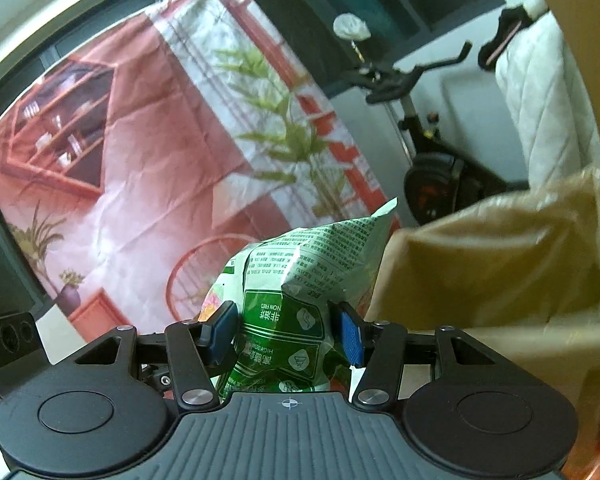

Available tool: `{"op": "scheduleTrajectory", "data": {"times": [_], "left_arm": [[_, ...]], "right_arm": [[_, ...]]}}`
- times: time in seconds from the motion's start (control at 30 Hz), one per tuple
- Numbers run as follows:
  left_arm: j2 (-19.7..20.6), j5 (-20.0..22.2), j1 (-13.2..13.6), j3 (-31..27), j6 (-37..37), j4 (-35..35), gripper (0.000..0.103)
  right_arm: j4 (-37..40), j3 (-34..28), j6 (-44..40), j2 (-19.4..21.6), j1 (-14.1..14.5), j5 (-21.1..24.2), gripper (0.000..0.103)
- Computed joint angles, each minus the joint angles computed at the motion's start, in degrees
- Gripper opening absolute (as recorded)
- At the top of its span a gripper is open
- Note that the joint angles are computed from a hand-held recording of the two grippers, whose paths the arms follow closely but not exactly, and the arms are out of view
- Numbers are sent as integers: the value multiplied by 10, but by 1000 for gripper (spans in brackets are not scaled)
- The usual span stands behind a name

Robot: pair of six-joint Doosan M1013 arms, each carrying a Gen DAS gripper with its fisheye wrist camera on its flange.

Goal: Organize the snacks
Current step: 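Lift both bags into the cardboard box and open both grippers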

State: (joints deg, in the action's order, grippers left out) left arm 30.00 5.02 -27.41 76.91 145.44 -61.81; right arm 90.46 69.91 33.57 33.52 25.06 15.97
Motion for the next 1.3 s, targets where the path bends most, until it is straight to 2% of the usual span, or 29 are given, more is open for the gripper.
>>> {"op": "scheduleTrajectory", "data": {"times": [0.13, 0.3, 0.4, 0.53, 0.8, 0.97, 1.07, 1.23, 1.3], "left_arm": [[35, 17, -4, -62, -139, 147, 59], [73, 38, -9, -124, -280, 283, 59], [97, 65, -9, -163, -363, 355, 59], [119, 96, -7, -195, -417, 401, 59], [159, 155, -8, -257, -520, 507, 59], [160, 171, -10, -257, -608, 593, 60], [155, 164, -9, -247, -629, 612, 65], [141, 145, -11, -224, -689, 672, 66], [131, 132, -14, -207, -729, 718, 66]], "right_arm": [[-2, -18, -3, 9, -22, 6, 50], [-11, -43, 0, 28, -42, 8, 50], [-44, -62, 41, 43, -53, 13, 50], [-107, -84, 119, 64, -61, 18, 50], [-180, -108, 216, 96, -69, 27, 50], [-371, -126, 406, 108, -65, 30, 52], [-413, -114, 444, 101, -64, 15, 64], [-479, -95, 490, 87, -60, -8, 65], [-512, -86, 498, 80, -56, -16, 65]]}}
